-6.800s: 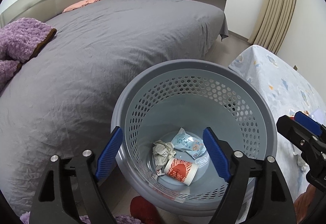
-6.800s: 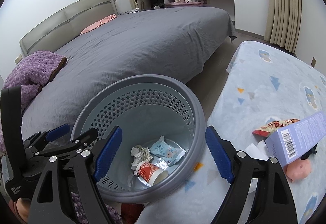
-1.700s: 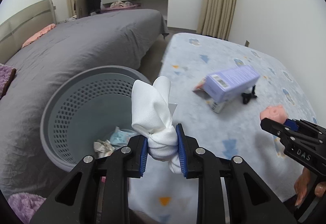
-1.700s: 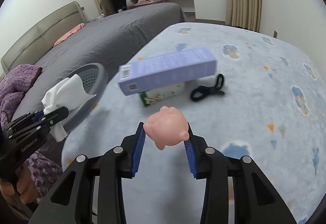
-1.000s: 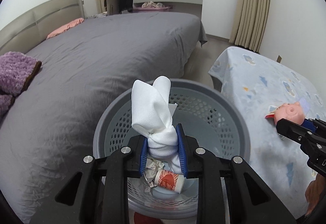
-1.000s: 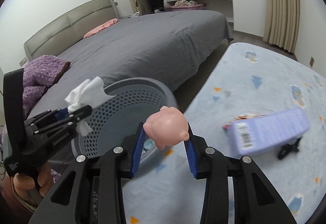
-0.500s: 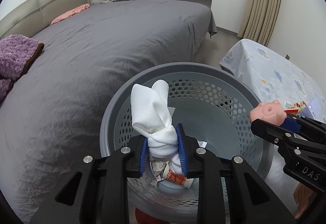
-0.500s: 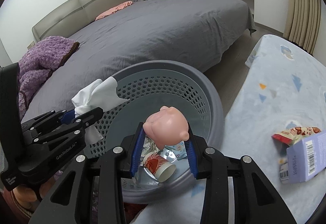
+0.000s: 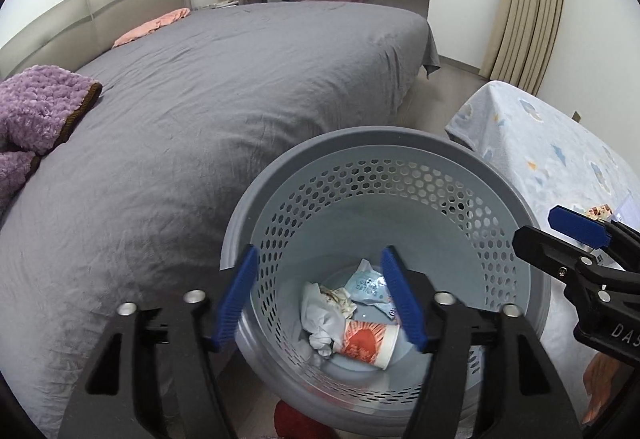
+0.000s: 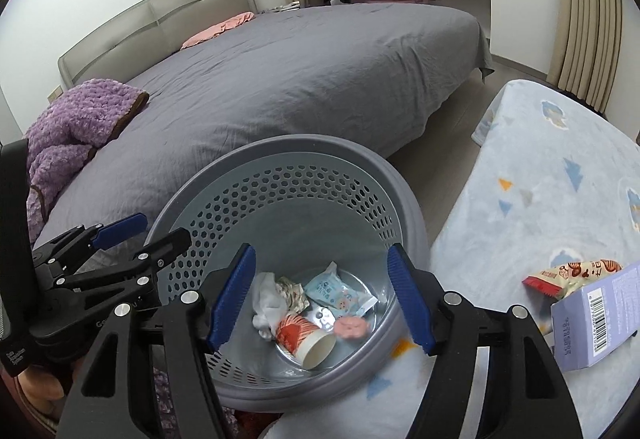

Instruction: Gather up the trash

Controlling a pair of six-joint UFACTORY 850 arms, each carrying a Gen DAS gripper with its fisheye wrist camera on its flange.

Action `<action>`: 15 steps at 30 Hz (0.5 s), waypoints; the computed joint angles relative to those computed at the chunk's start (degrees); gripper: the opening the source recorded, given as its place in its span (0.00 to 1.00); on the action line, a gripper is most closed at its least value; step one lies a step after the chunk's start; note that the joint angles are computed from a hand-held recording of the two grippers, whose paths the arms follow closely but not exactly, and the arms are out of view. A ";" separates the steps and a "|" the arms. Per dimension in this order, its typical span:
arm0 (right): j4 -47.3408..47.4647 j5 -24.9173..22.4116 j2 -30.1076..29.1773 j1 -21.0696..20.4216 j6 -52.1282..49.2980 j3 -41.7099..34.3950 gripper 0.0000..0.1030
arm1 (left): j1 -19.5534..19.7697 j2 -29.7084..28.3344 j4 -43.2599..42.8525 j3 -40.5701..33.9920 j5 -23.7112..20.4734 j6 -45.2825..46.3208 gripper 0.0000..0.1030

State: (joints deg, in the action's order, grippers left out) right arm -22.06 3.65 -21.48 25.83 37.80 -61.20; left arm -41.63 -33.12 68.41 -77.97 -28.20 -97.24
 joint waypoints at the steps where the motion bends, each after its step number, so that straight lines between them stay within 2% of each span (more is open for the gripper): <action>1: 0.51 0.01 0.09 -0.02 -0.45 0.10 0.64 | -0.04 0.03 0.53 0.06 -0.35 -0.74 0.70; 15: -4.52 0.16 0.66 -0.03 5.55 1.00 0.64 | -0.09 0.32 1.20 0.25 -0.44 -1.59 0.73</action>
State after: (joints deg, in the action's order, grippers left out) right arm -26.58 3.81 -20.83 25.81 43.35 -60.19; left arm -41.72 -32.80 69.60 -77.71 -28.64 -98.83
